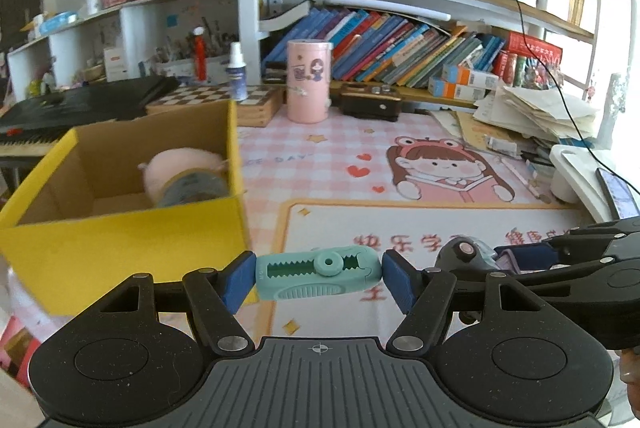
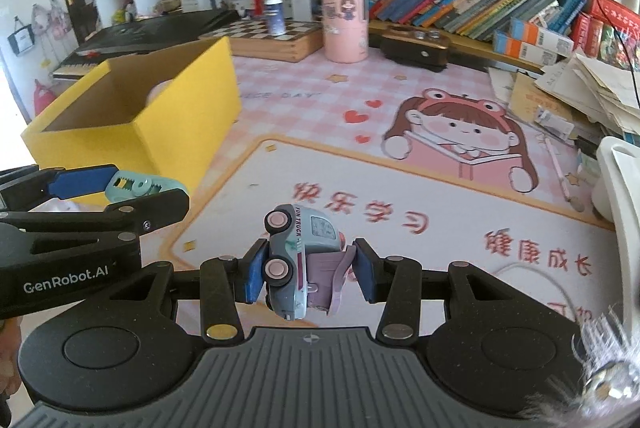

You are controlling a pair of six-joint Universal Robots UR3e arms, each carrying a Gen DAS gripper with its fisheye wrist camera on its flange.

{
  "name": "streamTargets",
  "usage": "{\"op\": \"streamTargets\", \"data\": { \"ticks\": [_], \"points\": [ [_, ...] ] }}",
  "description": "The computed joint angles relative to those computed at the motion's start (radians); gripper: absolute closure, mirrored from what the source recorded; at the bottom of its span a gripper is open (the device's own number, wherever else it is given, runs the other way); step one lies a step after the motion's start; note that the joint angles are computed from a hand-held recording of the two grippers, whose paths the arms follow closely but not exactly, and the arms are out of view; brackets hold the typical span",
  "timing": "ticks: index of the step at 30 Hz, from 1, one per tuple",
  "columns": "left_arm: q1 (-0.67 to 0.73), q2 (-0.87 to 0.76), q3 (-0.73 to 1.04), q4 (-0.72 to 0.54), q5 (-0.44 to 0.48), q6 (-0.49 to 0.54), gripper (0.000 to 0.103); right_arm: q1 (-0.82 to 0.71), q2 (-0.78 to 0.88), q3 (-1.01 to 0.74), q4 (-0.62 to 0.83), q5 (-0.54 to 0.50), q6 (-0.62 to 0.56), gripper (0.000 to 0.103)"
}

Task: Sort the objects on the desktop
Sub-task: 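Carry the green piece in left tool while right tool carries the car to the yellow box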

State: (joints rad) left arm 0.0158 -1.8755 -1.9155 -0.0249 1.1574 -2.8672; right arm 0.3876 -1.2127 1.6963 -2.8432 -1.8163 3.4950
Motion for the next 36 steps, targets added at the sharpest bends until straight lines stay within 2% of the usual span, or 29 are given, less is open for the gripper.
{"op": "streamTargets", "data": {
  "ticks": [17,25,36],
  "points": [
    [0.284,0.266,-0.304,0.006,-0.179,0.093,0.034,0.208,0.091,-0.174,0.088,-0.114,0.067,0.061],
    [0.404,0.355,-0.382,-0.018,-0.255,0.134,0.034,0.271,0.146,-0.265,0.115,-0.147,0.073,0.061],
    [0.519,0.419,-0.432,-0.041,-0.311,0.184,0.034,0.312,0.226,-0.386,0.136,-0.148,0.071,0.061]
  ]
}}
